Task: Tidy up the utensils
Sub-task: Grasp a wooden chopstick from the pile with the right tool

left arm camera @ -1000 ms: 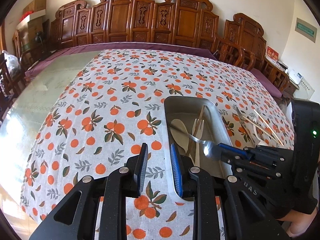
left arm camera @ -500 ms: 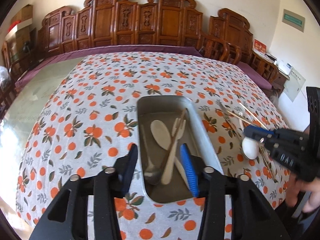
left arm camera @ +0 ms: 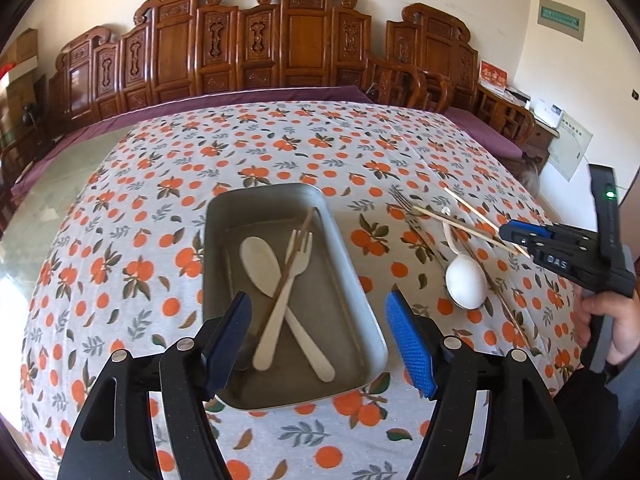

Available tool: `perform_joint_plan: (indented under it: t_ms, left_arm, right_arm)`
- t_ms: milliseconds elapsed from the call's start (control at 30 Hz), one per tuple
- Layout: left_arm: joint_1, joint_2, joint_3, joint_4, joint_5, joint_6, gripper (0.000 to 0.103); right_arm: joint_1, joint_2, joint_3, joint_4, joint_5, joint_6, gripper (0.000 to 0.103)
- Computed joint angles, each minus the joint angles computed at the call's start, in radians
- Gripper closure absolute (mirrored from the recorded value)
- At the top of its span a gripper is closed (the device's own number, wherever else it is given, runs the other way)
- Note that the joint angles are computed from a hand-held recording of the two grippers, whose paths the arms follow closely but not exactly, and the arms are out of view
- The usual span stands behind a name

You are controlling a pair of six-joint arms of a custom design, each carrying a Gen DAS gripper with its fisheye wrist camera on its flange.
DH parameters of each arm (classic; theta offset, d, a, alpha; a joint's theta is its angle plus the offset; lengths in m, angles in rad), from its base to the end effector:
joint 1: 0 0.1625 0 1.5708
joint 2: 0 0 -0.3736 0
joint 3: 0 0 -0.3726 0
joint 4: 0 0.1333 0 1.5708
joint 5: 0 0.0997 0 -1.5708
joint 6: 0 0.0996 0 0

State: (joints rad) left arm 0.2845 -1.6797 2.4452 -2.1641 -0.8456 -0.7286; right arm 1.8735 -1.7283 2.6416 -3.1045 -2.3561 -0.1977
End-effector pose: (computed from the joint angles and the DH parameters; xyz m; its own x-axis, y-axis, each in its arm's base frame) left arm -0.2449 -0.2793 0.1852 -0.7049 0.3756 -0.6016 0.6383 0.7058 -0.3073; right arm 0.1468 -0.2592 0.2372 -0.7344 0.0255 0.6783 -0.3945 0.7972 -0.4570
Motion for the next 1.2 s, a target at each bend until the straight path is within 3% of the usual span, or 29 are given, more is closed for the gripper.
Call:
perform_joint_plan:
  t_ms: [200, 433, 600, 733, 833, 1000, 1200]
  left_arm:
    - [0.001, 0.02, -0.002, -0.013, -0.002, 0.002, 0.036]
    - [0.002, 0.046, -0.005, -0.022, -0.007, 0.003, 0.036]
    - [-0.004, 0.072, -0.008, -0.032, -0.011, 0.009, 0.036]
    - [-0.009, 0.092, -0.011, -0.035, -0.017, 0.012, 0.036]
    - [-0.014, 0.105, -0.015, -0.039, -0.025, 0.012, 0.036]
    - [-0.029, 0.137, -0.031, -0.029, -0.029, 0.008, 0.036]
    - [-0.03, 0.195, -0.072, -0.02, -0.049, 0.012, 0.036]
  right_arm:
    - [-0.139, -0.031, 0.018, -0.015, 0.075, -0.098, 0.074]
    - [-0.208, -0.021, 0.019, -0.03, 0.116, -0.15, 0.072]
    - [-0.206, -0.05, 0.017, 0.063, 0.136, -0.128, 0.074]
    - [-0.189, -0.046, 0.023, 0.072, 0.123, -0.136, 0.074]
    - [-0.183, -0.031, 0.023, 0.052, 0.105, -0.147, 0.088]
    - [-0.189, -0.055, 0.02, 0.094, 0.146, -0.155, 0.096]
    - [-0.188, -0.14, 0.024, 0.121, 0.211, -0.16, 0.097]
